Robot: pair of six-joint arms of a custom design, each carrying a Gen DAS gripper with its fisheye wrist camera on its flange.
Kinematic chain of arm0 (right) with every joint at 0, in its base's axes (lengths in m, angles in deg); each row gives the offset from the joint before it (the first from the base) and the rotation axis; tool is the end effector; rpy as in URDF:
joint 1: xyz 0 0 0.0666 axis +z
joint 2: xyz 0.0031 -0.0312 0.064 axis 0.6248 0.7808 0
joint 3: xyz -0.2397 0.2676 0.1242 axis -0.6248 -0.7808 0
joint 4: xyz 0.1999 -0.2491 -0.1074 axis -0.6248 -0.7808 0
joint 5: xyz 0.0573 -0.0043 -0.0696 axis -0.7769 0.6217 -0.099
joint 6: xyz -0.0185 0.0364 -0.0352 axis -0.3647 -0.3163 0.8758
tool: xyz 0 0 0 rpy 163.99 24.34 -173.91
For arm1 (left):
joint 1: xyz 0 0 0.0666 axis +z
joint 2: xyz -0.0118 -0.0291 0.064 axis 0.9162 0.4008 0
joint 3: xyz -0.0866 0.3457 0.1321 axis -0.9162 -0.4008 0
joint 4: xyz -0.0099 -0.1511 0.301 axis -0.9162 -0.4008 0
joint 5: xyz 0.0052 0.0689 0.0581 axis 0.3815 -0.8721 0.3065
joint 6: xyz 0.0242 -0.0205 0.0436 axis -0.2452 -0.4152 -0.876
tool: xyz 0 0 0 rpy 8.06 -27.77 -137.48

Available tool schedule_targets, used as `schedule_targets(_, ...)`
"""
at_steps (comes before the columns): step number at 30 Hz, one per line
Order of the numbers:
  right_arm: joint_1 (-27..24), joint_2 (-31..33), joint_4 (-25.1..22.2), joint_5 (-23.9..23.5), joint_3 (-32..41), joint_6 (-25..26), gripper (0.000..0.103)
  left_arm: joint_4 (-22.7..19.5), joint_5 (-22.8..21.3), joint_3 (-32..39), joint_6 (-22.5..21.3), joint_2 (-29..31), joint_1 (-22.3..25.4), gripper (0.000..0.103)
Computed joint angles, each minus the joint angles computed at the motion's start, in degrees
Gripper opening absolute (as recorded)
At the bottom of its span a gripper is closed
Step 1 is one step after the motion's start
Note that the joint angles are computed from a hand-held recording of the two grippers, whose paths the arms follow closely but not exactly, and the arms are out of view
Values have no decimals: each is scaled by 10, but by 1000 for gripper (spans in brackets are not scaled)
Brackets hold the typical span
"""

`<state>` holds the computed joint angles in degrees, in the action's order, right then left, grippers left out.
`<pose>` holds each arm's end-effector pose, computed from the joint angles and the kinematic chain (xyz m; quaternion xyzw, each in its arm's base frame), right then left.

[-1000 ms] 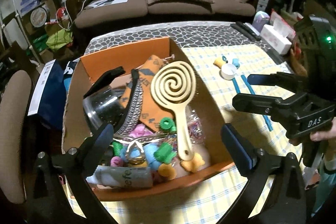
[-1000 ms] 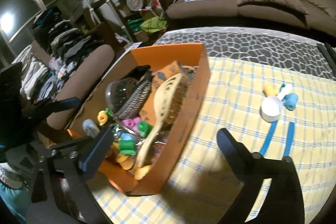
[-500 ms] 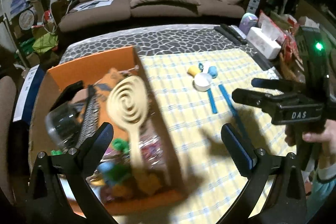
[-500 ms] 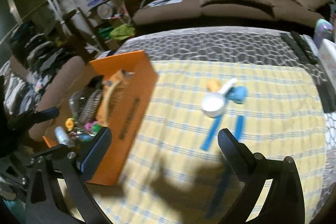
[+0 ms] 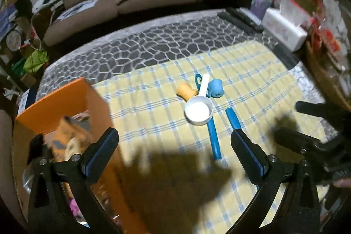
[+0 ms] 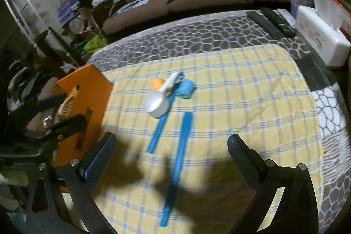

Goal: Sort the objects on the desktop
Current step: 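Withdraw both tools from the box back over the table, then grasp the white measuring scoop with the left tool while the right tool grasps the blue roller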

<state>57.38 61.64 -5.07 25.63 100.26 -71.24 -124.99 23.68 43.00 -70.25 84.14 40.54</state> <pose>0.3241 0.1111 0.5271 0.0391 0.9409 0.1442 0.3039 0.4265 -0.2075 0.5385 0.2556 0.9273 -0.0553 0.2677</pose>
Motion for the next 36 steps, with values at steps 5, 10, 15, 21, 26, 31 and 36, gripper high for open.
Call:
schedule_targets(5,-28,-5,0,-3,-14,9,102,-1,13,22,30,51,-15,102)
schedule_targets(10,-57,-3,21,-16,-21,9,102,14,23,23,63,79,-16,101)
schedule_targets(15,-99,17,46,-40,-9,0,95,35,5,6,50,87,-20,82)
schedule_targets(21,-108,70,69,-85,10,36,83,56,-5,-9,37,90,-21,63)
schedule_targets(26,-97,121,71,-108,44,70,69,78,5,-23,45,83,-16,43)
schedule_targets(31,-77,160,54,-108,75,98,64,81,8,-27,48,79,-10,43)
schedule_targets(36,-58,185,40,-83,92,144,57,83,12,-34,52,70,-6,43)
